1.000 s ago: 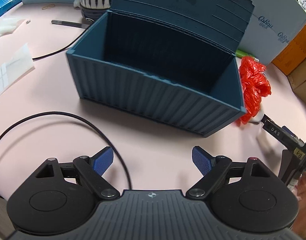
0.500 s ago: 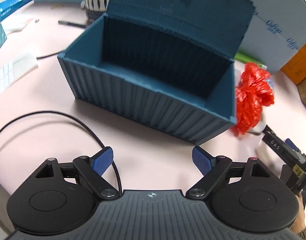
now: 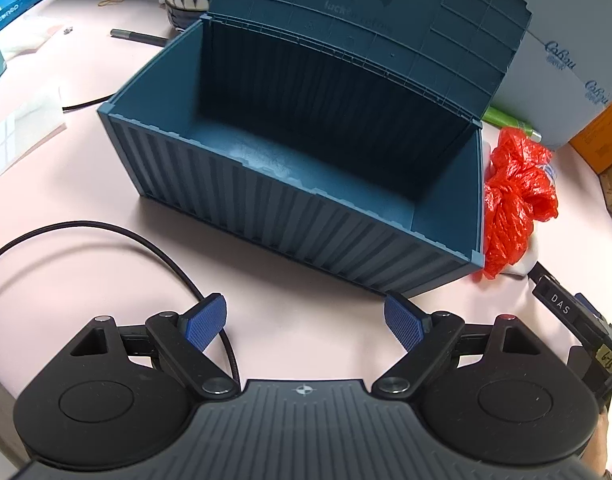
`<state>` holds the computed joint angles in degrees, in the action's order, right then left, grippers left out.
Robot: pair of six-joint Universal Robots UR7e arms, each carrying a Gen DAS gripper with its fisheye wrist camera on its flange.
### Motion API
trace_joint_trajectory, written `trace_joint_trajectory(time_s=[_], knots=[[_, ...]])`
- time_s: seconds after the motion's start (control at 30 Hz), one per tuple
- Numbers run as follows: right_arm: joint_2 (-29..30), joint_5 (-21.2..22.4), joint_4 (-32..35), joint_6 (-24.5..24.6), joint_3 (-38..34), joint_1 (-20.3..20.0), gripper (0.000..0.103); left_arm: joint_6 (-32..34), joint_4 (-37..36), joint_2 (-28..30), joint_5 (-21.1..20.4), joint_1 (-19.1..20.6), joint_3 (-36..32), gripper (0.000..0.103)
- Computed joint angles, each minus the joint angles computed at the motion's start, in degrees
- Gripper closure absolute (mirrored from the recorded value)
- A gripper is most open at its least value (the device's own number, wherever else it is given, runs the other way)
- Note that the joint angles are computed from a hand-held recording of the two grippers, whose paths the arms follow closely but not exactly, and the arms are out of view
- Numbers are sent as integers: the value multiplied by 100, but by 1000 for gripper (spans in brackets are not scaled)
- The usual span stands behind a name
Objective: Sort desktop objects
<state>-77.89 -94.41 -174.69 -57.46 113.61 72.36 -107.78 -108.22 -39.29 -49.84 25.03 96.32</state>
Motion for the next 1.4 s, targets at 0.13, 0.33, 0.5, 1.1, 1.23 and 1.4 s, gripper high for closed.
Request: trace_joint_trajectory(time_s=[0.13,0.33,0.5,1.1,1.23,1.4], knots=[[-144,434,58,127,95,-159,0,183,-70,10,15,57,-17,19],[-326,1435,-127,328,260,-346,0,303,-153,-26,-9,140,19,19],[-382,2167,22,569,280,-358,0,279,-215,-127,-18,157,177,19],[517,455,-1147,-127,325,843,0,-603,211,-638,-170,132,754,19],[558,257,-1367,-176,313,822,0,-515,156,-663,-168,178,792,19],[424,434,-1360,191,246,595,0,-289,-27,-640,-160,257,808,19]])
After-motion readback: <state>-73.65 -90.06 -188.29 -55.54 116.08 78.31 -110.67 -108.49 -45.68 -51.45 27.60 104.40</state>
